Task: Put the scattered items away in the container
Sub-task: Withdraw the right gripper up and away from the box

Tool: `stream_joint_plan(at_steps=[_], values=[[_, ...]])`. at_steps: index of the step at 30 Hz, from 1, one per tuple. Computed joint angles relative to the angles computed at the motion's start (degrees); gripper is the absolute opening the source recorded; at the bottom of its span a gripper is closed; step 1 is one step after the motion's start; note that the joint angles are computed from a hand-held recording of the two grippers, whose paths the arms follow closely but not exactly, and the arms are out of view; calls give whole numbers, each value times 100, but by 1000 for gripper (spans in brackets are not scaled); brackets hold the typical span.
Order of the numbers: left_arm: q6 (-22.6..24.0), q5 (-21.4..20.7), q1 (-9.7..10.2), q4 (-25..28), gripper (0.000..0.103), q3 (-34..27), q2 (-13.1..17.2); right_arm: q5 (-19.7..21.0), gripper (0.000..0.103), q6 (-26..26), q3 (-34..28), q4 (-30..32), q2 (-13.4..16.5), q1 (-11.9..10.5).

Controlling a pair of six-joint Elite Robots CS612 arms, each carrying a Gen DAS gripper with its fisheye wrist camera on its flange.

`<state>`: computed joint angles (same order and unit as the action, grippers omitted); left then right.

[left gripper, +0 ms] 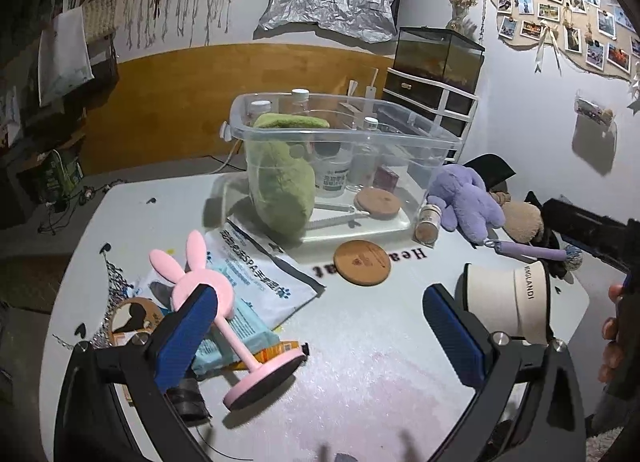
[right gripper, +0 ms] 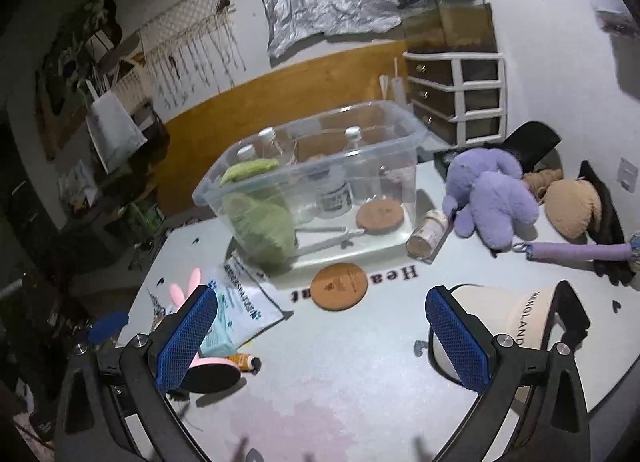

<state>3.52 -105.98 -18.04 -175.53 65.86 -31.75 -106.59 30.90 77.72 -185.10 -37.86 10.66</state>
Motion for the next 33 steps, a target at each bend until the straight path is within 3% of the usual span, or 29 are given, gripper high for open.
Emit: stream_joint_plan(at_steps=[4, 14, 18, 23, 33], values=[[-264, 137, -35, -42, 103, 100, -54, -111, 103, 18, 138, -293, -45, 5], [-654, 977, -208, -121, 103, 353, -214, 24, 103, -358, 268, -65, -171, -92], [-720, 1185, -282, 38, 103, 451, -297, 239, 103, -542, 405, -150, -239, -205], [-867, 1264, -383, 30, 103, 464, -322, 377, 103, -365, 602, -263, -329, -388], [-1220, 1498, -628, 213, 103, 367, -306, 1399, 103, -786, 799, -726, -408, -748]])
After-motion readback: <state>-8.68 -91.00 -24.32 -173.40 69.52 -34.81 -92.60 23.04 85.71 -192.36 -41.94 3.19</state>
